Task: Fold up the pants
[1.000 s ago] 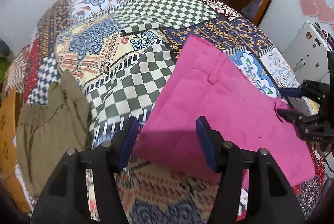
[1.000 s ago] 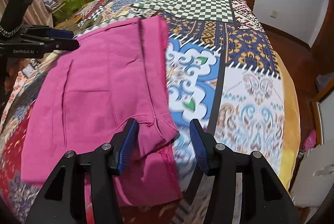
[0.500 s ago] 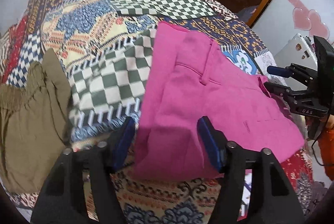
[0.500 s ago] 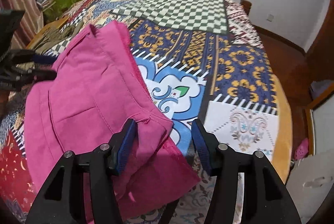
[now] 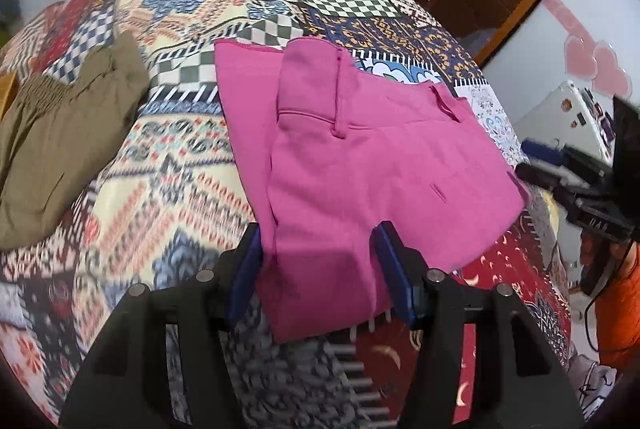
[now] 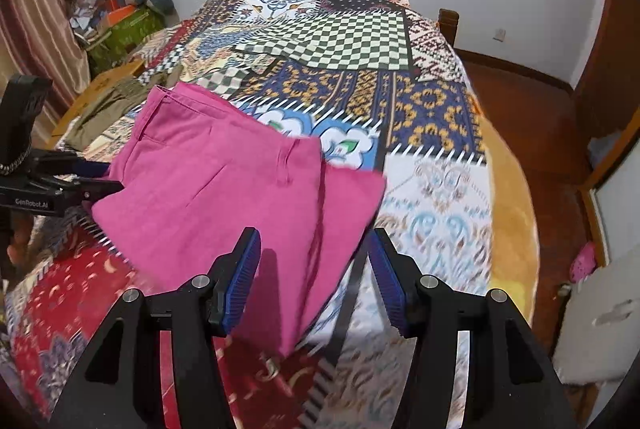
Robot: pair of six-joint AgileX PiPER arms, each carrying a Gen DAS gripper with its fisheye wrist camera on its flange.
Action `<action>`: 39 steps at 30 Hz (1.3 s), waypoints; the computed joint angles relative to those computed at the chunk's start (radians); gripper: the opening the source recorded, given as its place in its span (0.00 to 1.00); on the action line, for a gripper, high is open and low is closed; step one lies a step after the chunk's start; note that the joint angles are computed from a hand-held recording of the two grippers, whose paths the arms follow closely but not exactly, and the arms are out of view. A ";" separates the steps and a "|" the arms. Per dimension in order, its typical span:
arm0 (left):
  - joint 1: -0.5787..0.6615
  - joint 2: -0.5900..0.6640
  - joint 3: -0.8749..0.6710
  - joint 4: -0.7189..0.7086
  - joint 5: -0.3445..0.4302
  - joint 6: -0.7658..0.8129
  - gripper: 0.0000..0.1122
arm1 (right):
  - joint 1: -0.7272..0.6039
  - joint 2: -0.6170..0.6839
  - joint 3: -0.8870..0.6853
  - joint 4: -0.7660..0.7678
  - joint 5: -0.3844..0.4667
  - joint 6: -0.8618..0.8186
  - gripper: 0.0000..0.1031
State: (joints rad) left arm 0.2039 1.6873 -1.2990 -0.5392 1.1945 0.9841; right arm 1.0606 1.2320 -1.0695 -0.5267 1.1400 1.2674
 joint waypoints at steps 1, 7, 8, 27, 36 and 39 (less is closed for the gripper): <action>0.007 -0.006 0.003 -0.001 0.000 -0.004 0.51 | 0.003 0.001 0.013 0.010 -0.015 0.006 0.50; 0.046 -0.039 -0.004 0.030 0.000 0.002 0.50 | -0.012 0.010 0.088 0.063 -0.096 0.034 0.50; 0.049 -0.052 -0.001 0.040 -0.014 0.007 0.50 | -0.006 0.010 0.077 0.060 -0.079 0.030 0.50; -0.135 0.096 -0.223 0.041 -0.109 -0.018 0.40 | -0.250 0.111 0.010 0.059 -0.274 -0.156 0.34; -0.119 0.179 -0.257 -0.013 -0.071 -0.027 0.25 | -0.295 0.111 0.086 0.098 -0.431 -0.172 0.16; -0.119 0.165 -0.261 -0.031 -0.061 -0.018 0.18 | -0.264 0.092 0.087 0.022 -0.408 -0.116 0.10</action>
